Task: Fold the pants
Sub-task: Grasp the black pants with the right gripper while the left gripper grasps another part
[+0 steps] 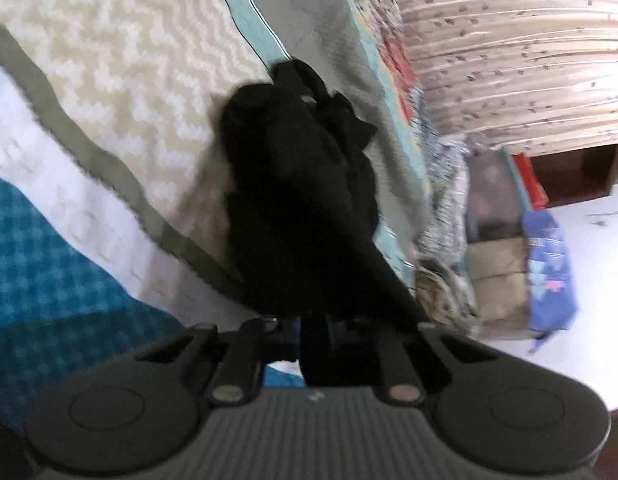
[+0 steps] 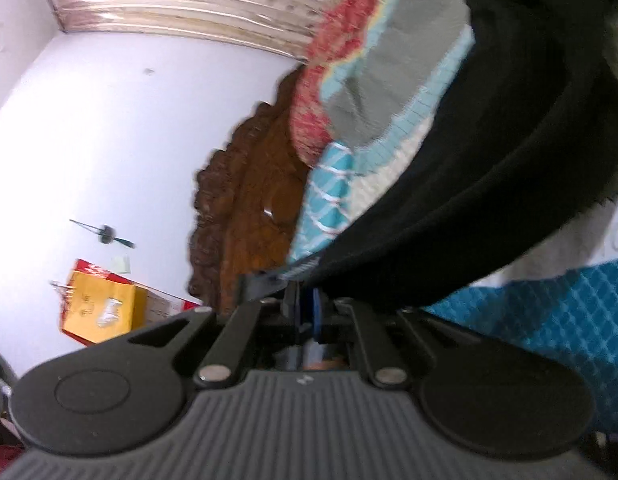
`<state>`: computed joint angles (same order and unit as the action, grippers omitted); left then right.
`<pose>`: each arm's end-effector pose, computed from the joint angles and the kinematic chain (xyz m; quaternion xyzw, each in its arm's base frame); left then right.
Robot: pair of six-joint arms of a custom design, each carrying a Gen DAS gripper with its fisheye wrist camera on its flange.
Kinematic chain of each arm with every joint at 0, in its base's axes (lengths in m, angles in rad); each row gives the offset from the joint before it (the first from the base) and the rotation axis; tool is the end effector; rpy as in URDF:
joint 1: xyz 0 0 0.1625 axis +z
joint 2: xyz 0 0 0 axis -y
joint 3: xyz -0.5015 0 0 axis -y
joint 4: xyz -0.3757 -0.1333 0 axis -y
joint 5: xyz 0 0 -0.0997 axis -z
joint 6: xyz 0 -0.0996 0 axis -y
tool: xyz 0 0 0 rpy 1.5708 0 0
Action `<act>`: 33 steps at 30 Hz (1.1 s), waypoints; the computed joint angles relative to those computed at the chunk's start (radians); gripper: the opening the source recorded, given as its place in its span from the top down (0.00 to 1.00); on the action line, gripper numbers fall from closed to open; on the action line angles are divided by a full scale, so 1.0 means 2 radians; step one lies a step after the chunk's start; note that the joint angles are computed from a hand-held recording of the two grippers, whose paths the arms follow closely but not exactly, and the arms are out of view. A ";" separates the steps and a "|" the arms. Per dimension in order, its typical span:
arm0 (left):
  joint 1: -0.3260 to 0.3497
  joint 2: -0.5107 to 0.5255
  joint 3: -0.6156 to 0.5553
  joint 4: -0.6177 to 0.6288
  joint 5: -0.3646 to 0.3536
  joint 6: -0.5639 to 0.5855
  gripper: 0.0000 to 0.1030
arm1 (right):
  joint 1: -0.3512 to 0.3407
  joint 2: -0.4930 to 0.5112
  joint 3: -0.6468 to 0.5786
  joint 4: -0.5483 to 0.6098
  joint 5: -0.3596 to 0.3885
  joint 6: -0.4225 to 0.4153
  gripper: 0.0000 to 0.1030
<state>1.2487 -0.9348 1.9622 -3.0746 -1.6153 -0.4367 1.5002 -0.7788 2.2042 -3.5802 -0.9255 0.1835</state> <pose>-0.0760 -0.6349 0.2017 0.0504 -0.9702 0.2111 0.1075 0.1547 -0.5507 0.1316 0.0245 0.9125 -0.2554 0.3186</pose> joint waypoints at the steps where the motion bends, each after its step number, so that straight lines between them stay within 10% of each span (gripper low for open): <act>1: 0.000 -0.004 0.001 0.000 0.009 0.000 0.91 | -0.001 -0.004 0.003 0.011 -0.019 -0.008 0.79; 4: 0.006 -0.018 0.002 0.006 0.027 -0.002 0.91 | 0.004 -0.023 0.012 0.025 -0.096 -0.037 0.47; 15: 0.013 -0.081 0.010 -0.049 0.097 0.016 0.92 | 0.021 -0.037 -0.059 0.004 -0.350 -0.092 0.47; 25: -0.001 -0.128 0.018 -0.097 0.203 0.045 0.92 | 0.021 0.051 -0.175 0.004 -0.429 0.020 0.51; 29: 0.001 -0.119 0.020 -0.084 0.220 0.038 0.92 | 0.054 0.082 -0.180 -0.097 -0.536 -0.064 0.42; 33: 0.004 -0.115 0.020 -0.079 0.225 0.038 0.92 | 0.051 0.090 -0.191 -0.044 -0.557 -0.082 0.30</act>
